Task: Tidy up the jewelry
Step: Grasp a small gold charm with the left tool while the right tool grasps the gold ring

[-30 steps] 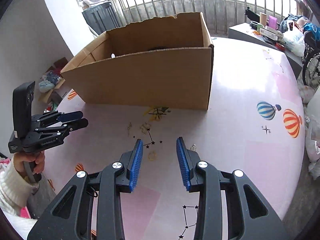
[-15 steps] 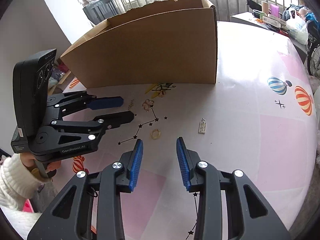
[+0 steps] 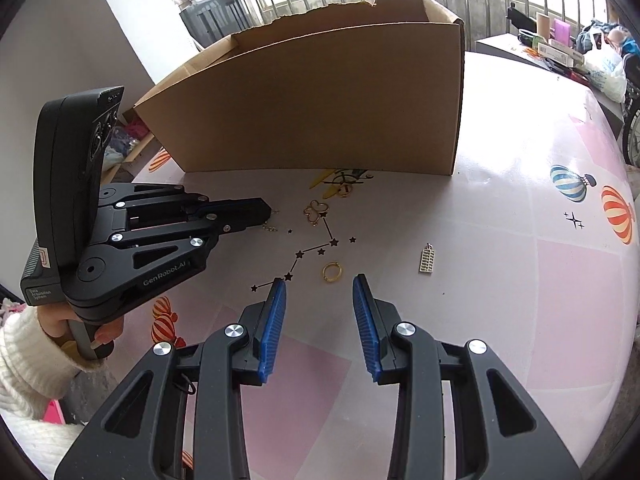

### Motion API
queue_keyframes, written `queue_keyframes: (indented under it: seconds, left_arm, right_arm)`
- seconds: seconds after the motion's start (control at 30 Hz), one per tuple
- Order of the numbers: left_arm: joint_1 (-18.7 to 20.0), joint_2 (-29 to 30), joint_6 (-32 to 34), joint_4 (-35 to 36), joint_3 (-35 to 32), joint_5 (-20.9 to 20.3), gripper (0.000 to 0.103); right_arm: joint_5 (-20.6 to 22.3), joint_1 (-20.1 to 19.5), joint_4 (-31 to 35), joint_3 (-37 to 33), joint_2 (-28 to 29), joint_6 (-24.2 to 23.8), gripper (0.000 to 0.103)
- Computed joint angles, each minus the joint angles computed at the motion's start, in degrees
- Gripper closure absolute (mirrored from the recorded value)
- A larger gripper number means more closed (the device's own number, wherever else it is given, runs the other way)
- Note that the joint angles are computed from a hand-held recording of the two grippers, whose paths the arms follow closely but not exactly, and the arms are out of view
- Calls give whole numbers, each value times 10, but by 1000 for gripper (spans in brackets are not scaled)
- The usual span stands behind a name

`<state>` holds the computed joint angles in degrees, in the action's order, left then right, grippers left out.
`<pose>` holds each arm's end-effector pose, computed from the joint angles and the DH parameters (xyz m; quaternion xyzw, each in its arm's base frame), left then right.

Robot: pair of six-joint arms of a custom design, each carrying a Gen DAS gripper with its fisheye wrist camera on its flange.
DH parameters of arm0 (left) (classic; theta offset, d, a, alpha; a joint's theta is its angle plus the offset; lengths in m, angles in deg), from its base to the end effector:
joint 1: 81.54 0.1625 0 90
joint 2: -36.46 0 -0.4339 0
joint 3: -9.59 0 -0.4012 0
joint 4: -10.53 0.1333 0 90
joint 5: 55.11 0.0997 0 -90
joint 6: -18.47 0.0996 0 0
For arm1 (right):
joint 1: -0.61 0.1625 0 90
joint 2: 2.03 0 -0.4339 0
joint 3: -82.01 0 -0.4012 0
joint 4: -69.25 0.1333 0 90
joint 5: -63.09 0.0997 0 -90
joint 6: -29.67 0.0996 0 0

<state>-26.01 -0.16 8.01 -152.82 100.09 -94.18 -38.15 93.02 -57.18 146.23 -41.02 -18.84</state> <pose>-0.2224 -0.6960 0.0713 0.1140 0.8855 -0.3030 0.3333 0.1481 -0.8114 0.1880 0.4171 -0.8984 0.0512 0.1277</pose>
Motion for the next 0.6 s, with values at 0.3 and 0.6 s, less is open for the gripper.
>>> queue_keyframes:
  seconds: [0.3, 0.6]
  left_arm:
    - [-18, -43, -2, -50, 49, 16, 103]
    - [-30, -57, -3, -61, 61, 26, 103]
  right_arm:
    - [-8, 0, -21, 21, -8, -29, 68]
    - [-22, 6, -49, 23, 6, -53, 68]
